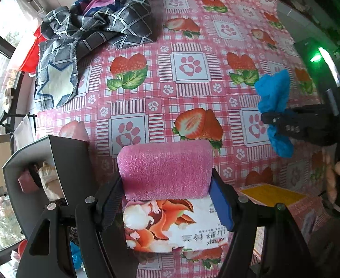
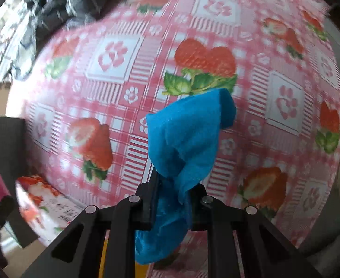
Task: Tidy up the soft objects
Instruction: 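Lift the foam block and blue cloth and carry both over the white box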
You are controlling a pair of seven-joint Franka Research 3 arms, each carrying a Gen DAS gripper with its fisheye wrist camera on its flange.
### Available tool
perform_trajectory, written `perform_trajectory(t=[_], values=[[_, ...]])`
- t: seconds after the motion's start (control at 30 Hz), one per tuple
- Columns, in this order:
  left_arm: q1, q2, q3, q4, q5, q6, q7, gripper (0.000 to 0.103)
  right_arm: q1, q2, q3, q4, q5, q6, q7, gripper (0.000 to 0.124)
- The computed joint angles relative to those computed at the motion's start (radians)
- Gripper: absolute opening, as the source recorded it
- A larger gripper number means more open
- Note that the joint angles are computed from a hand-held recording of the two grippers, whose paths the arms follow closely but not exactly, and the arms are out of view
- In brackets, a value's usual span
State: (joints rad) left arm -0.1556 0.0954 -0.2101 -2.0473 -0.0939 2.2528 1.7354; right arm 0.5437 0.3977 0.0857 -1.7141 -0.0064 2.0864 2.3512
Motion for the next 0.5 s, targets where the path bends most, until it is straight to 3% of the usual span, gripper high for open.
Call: perform_trajectory(t=[0.17, 0.5], values=[[0.005, -0.064, 0.005, -0.050, -0.050, -0.003, 0.048, 0.073, 0.002, -0.121, 0.005, -0.088, 0.006, 0.043, 0.087, 0.020], [-0.006, -0.213, 0.051, -0.159, -0.129, -0.012, 0.180, 0.073, 0.008, -0.271, 0.058, -0.125, -0.043, 0.016, 0.215, 0.020]])
